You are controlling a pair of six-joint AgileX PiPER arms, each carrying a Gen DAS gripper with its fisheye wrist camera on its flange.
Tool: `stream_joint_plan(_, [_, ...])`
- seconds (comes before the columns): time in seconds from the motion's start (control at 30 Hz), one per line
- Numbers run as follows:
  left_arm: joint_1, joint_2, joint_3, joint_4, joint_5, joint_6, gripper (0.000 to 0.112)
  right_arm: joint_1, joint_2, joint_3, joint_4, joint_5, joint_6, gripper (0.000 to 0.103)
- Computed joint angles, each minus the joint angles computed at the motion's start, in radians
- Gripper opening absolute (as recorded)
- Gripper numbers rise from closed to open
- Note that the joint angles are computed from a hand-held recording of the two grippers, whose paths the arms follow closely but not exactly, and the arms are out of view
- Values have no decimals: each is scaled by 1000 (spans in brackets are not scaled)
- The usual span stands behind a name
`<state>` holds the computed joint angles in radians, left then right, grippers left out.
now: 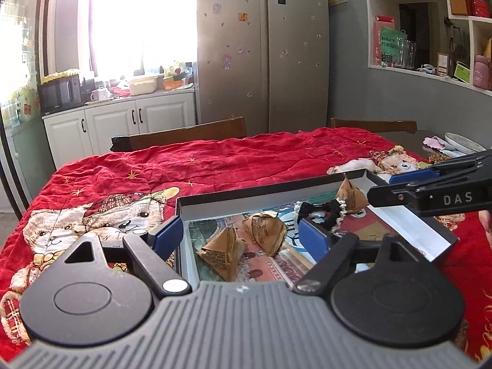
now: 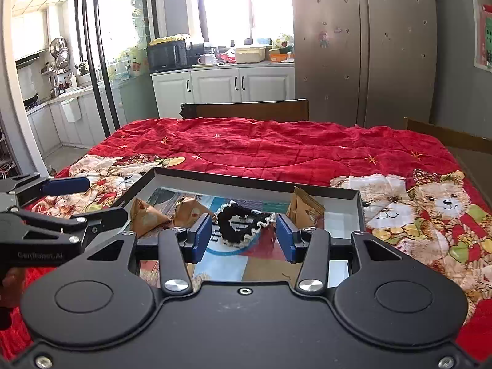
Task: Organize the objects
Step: 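Withdraw both open tools from the box back toward the pile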
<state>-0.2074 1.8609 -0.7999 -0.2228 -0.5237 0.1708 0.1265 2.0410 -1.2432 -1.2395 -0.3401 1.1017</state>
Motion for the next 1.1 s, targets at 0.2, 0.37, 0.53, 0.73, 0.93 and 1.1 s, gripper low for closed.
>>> stream_joint_plan(0.2, [-19, -47, 53, -33, -25, 31, 92, -18, -83, 121, 96, -28, -153, 47])
stream_joint_plan(0.37, [-33, -100, 108, -33, -39, 30, 92, -45, -154, 219, 141, -75, -232, 47])
stream_joint_plan(0.53, [-60, -155, 170, -58, -64, 56, 93, -76, -230, 317, 154, -127, -277, 49])
stream_joint_plan(0.73, [-94, -214, 239, -92, -89, 92, 95, -118, -304, 405, 124, -183, -276, 50])
stream_joint_plan(0.93, [-127, -264, 301, -120, -105, 115, 95, -162, -355, 482, 97, -235, -280, 50])
stream_joint_plan(1.1, [-154, -301, 348, -142, -121, 128, 95, -200, -382, 531, 80, -267, -285, 50])
